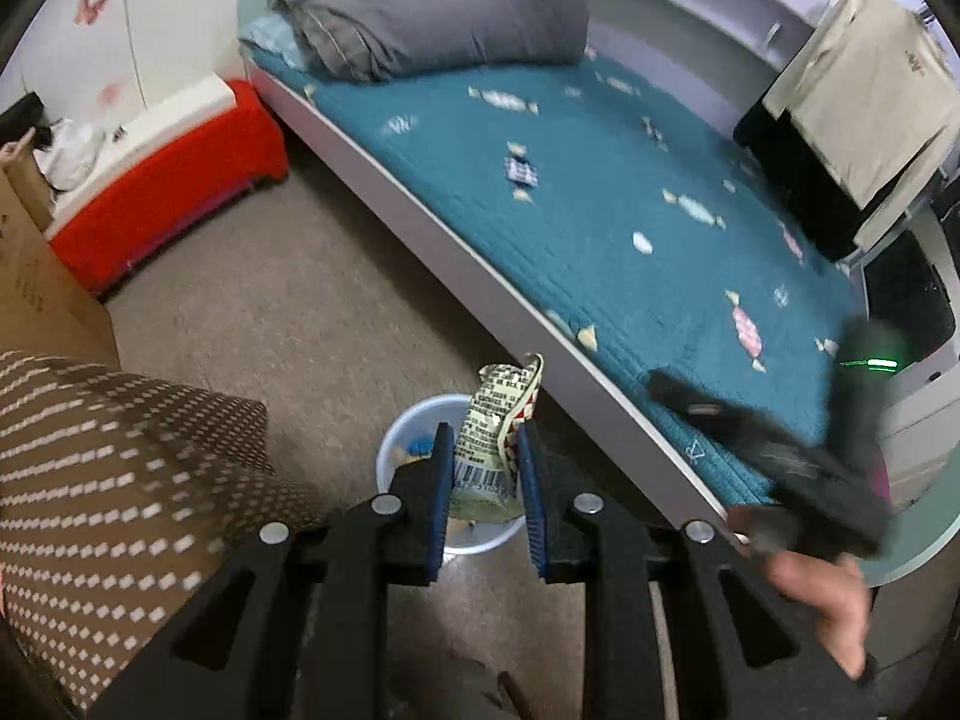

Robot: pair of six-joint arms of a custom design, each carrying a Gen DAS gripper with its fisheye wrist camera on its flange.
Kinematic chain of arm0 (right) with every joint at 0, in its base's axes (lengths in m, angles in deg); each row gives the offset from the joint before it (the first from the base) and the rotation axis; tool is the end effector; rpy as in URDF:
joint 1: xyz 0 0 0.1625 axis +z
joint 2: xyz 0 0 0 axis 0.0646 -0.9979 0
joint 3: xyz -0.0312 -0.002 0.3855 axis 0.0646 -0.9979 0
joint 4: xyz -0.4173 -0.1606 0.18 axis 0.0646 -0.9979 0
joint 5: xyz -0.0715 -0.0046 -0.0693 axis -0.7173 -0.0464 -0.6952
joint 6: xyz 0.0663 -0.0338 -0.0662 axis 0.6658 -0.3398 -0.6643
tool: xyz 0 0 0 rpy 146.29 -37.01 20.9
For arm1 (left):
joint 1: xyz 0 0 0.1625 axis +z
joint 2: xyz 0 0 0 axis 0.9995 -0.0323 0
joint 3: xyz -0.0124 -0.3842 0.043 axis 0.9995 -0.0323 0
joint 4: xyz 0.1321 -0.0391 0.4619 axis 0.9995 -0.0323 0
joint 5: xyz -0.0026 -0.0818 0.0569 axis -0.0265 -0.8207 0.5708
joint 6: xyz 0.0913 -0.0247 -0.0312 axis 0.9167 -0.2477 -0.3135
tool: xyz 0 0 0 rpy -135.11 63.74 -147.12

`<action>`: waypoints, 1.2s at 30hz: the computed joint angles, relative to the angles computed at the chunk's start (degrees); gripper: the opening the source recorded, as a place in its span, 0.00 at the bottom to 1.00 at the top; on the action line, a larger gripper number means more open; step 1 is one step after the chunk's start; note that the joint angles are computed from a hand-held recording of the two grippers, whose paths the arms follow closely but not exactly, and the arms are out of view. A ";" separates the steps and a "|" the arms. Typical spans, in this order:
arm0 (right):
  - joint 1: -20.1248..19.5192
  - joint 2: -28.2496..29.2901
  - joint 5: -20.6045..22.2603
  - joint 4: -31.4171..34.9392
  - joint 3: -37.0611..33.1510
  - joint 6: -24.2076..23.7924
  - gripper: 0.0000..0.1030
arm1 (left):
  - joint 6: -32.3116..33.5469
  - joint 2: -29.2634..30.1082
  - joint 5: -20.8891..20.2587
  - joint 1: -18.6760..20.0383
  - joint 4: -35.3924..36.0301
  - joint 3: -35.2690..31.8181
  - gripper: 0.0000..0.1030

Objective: Collect trash
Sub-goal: 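Carry the tube and fabric item to the wastebasket and open both tools over it, then move both tools back over the table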

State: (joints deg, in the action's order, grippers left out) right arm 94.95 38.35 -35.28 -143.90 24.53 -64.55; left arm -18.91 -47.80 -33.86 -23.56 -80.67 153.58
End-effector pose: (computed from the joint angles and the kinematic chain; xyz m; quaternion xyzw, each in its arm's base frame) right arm 0.2237 -0.7312 0.1300 -0.0518 -0.9417 0.3284 0.0515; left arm -0.1616 -0.7797 0.2522 0.1764 0.9375 -0.1451 0.2625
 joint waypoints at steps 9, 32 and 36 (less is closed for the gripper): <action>1.82 -3.18 -0.19 -2.09 1.92 -0.93 0.94 | -0.58 6.79 3.10 0.57 4.41 -7.41 0.89; 12.58 -3.71 -8.39 -0.79 3.78 -5.25 0.94 | 2.67 -20.97 9.72 -6.82 -16.67 22.09 0.90; 15.05 -2.36 -8.76 0.55 2.34 -6.39 0.94 | 2.78 -26.87 11.15 -7.76 -18.90 26.82 0.91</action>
State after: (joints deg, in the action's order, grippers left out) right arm 109.99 36.00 -44.04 -143.35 26.86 -70.94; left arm -16.13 -74.67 -22.71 -31.31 -99.56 180.40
